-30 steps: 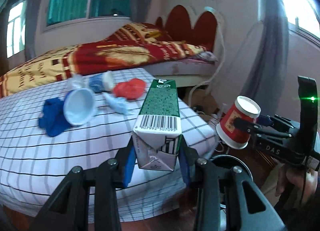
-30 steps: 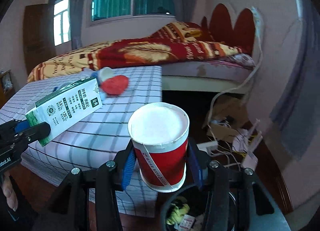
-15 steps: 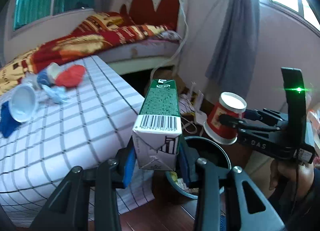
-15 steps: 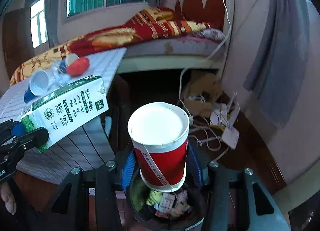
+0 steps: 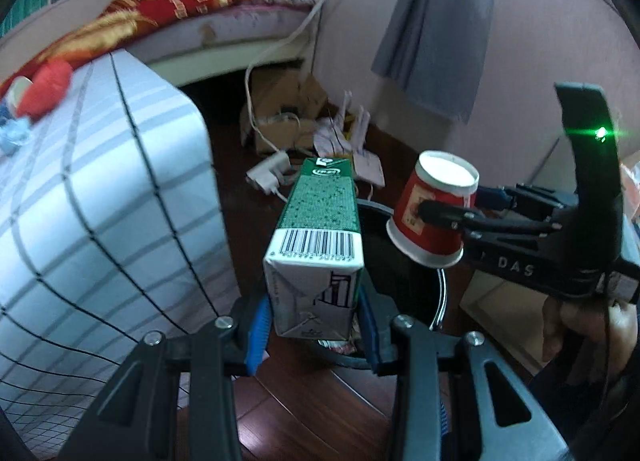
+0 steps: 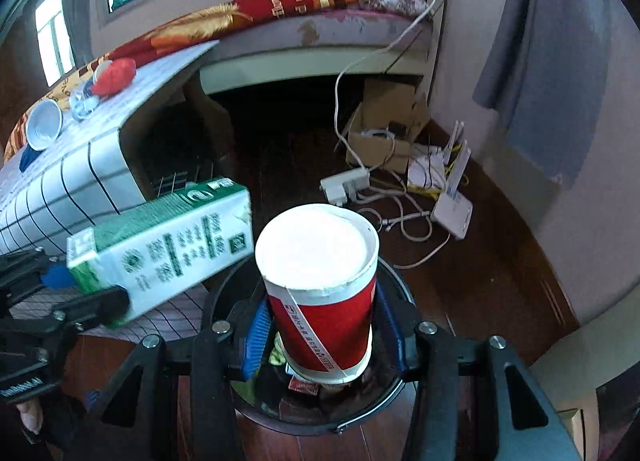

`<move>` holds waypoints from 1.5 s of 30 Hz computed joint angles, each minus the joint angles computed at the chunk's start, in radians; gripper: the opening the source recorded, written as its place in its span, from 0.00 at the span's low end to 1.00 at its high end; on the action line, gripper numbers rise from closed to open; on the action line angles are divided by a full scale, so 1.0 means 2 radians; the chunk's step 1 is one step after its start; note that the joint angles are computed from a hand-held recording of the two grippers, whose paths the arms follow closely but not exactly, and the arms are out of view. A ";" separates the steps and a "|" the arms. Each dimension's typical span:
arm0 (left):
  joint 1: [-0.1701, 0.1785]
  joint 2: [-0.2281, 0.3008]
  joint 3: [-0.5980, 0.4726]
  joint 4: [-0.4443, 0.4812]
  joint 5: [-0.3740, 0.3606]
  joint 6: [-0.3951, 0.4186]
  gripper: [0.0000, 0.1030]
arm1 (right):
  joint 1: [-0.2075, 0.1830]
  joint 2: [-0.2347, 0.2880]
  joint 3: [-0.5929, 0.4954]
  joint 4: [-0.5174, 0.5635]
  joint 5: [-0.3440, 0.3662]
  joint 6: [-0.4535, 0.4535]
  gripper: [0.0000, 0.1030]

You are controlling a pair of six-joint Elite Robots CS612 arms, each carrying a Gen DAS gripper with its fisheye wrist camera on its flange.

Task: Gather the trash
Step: 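Carry the green carton and red cup over the black bin, then open both tools to drop the carton and cup into the bin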

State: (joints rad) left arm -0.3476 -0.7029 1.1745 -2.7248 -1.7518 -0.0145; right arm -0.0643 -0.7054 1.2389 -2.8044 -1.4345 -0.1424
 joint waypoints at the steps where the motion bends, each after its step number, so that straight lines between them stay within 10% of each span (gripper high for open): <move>1: 0.000 0.003 -0.006 0.008 0.000 0.001 0.39 | -0.001 0.001 0.000 0.003 0.001 -0.001 0.50; 24: -0.004 0.032 -0.052 0.098 -0.022 0.015 0.41 | -0.003 0.022 -0.023 0.069 0.010 -0.016 0.53; 26: -0.005 0.033 -0.052 0.100 -0.012 0.010 0.53 | 0.001 0.026 -0.030 0.077 -0.020 -0.022 0.67; 27: -0.006 0.033 -0.049 0.095 -0.003 0.004 0.65 | 0.004 0.029 -0.033 0.082 -0.043 -0.019 0.92; 29: -0.008 0.031 -0.045 0.088 0.013 -0.003 0.97 | 0.003 0.032 -0.034 0.084 -0.058 -0.017 0.97; 45: -0.008 0.027 -0.028 0.076 0.057 -0.026 1.00 | 0.007 0.034 -0.034 0.083 -0.094 -0.011 1.00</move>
State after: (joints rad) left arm -0.3642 -0.6483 1.1182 -2.5736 -1.6382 -0.0666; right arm -0.0508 -0.6367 1.1701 -2.6376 -1.6227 -0.1650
